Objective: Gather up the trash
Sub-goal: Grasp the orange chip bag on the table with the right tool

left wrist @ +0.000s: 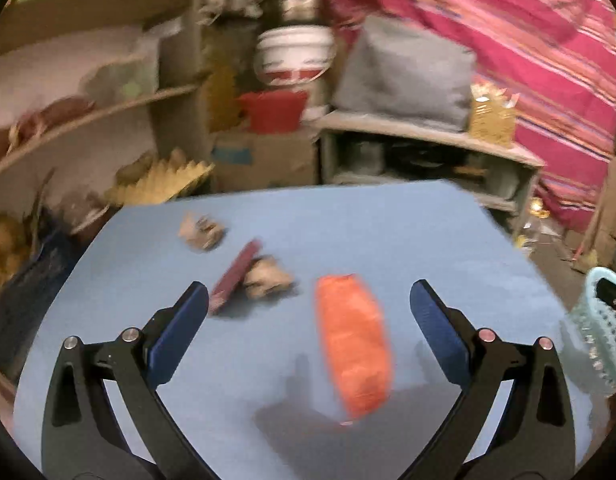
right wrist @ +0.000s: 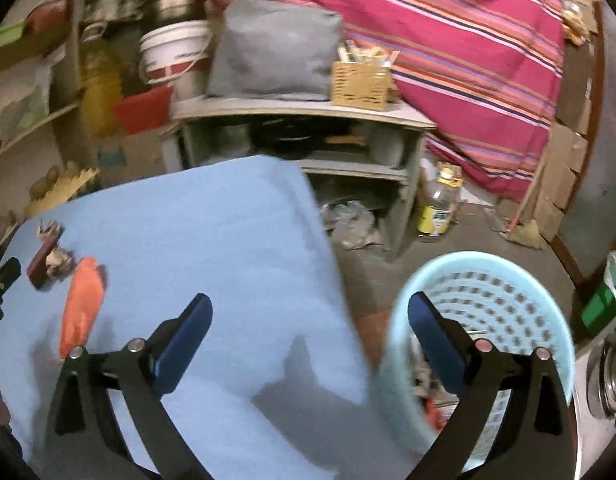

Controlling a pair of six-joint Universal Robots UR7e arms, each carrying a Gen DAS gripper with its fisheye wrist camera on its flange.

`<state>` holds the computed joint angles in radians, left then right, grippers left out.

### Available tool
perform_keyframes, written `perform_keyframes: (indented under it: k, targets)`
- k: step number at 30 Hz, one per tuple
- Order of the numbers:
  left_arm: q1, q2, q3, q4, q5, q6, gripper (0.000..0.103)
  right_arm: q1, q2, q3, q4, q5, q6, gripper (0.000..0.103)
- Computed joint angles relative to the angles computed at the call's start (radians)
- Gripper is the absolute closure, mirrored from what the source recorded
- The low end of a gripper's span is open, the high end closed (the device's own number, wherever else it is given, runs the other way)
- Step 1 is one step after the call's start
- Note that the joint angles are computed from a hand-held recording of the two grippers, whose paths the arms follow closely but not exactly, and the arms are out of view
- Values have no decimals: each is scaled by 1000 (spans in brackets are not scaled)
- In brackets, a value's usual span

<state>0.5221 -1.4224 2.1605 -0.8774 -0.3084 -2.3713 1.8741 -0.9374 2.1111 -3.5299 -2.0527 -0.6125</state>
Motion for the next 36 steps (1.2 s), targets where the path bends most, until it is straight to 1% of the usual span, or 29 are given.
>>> perform_keyframes:
  k: [3, 5, 6, 8, 9, 14, 17, 20, 23, 29, 34, 36]
  targets:
    - [14, -75, 39, 26, -34, -33, 5, 34, 44, 0, 4, -5, 25, 7]
    - [17, -135, 71, 1, -47, -5, 5, 53, 72, -4, 10, 2, 38, 7]
    - [14, -152, 75, 28, -60, -14, 5, 59, 87, -11, 11, 0, 39, 7]
    - [10, -161, 65, 143, -85, -89, 5, 79, 123, -26, 18, -14, 42, 7]
    - [11, -168, 64, 168, -92, -102, 5, 88, 140, -33, 22, -19, 48, 7]
    - [28, -258, 81, 226, -118, -120, 5, 127, 214, -75, 79, -17, 84, 7]
    - [39, -296, 84, 269, -114, -146, 5, 155, 252, -98, 132, -20, 93, 7]
    - [56, -329, 86, 294, -106, -157, 5, 176, 281, -106, 167, -2, 96, 7]
    - [69, -345, 81, 310, -96, -167, 5, 195, 318, -140, 225, -22, 98, 7]
    - [78, -361, 79, 323, -75, -174, 5, 202, 356, -179, 297, -57, 116, 7]
    - [95, -380, 85, 283, -58, -125, 5, 192, 365, -193, 320, -42, 117, 8]
    - [98, -386, 85, 278, -54, -113, 5, 188, 362, -191, 326, -21, 115, 13]
